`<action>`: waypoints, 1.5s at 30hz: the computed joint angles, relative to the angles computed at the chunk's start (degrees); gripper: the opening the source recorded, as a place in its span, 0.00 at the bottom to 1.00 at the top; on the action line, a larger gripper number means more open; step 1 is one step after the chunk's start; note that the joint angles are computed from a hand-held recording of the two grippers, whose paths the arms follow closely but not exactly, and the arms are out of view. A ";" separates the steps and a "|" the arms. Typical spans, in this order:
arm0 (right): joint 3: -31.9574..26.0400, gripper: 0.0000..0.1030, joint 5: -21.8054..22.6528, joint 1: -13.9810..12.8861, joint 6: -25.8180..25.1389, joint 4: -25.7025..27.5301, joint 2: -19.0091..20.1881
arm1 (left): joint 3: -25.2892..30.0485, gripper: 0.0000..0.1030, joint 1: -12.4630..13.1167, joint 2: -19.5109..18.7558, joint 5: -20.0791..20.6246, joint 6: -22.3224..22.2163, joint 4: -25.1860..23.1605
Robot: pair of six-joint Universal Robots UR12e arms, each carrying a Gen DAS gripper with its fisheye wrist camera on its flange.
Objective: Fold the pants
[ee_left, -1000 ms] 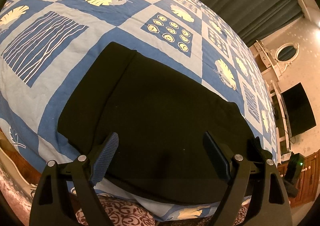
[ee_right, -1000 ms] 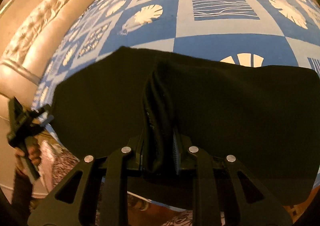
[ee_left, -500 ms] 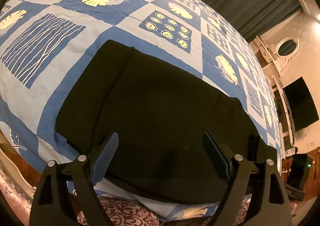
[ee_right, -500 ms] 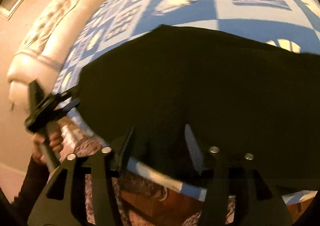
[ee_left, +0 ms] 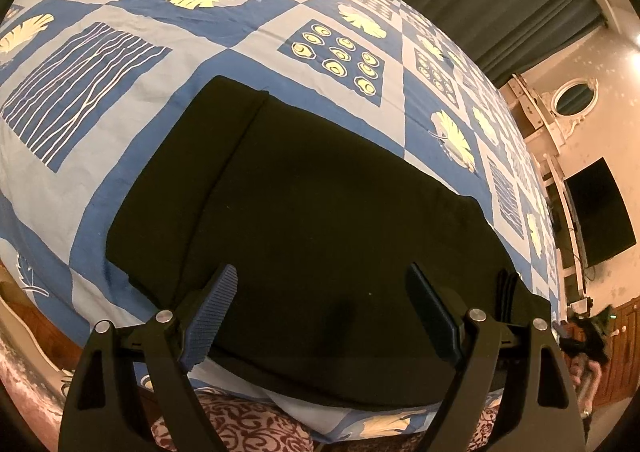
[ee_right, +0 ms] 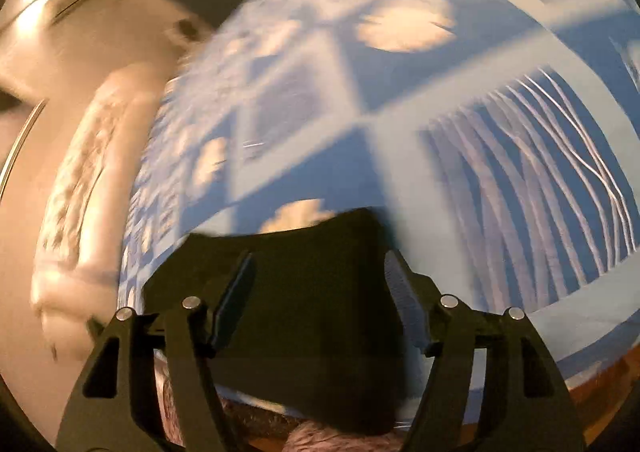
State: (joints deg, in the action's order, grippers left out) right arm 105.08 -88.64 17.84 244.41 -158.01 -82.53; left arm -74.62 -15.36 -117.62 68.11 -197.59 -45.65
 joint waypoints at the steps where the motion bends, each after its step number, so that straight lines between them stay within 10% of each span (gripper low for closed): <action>1: 1.40 0.65 2.15 -1.02 1.70 -2.45 0.15 | 0.04 0.82 -0.03 -0.01 0.05 0.27 -0.09; 3: 2.69 0.63 5.39 -2.13 3.07 -6.60 1.00 | 0.00 0.82 -0.10 -0.03 0.26 0.54 -0.05; 8: 2.42 0.22 9.08 -3.04 1.32 -7.76 3.11 | -0.10 0.82 -0.25 -0.03 0.75 0.80 -0.05; 22: 8.26 0.55 17.08 -2.26 1.60 -10.38 -1.02 | -0.39 0.82 -0.10 0.08 0.25 0.68 0.12; 24: 9.38 0.50 17.14 -1.60 0.70 -10.34 -1.94 | -0.33 0.82 -0.17 0.07 0.60 1.17 0.01; 25: 9.38 0.23 16.46 -1.19 -0.52 -9.49 -2.15 | -0.33 0.82 -0.23 0.08 0.77 1.34 0.01; 32: 8.88 0.25 14.77 -0.46 -1.78 -6.16 -2.54 | -0.35 0.82 -0.14 0.15 0.52 1.73 0.03; 40: -0.32 0.62 -6.50 5.41 -1.41 5.81 -2.72 | -0.13 0.82 0.98 0.44 -2.37 1.89 0.48; 45: -7.51 0.68 -18.23 10.13 0.39 10.19 1.52 | -0.37 0.82 2.82 0.81 -4.87 2.27 0.83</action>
State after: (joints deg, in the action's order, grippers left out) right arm 97.57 -106.87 27.97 244.80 -147.82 -81.02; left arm -74.99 -12.53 -116.81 63.24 -195.32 -44.82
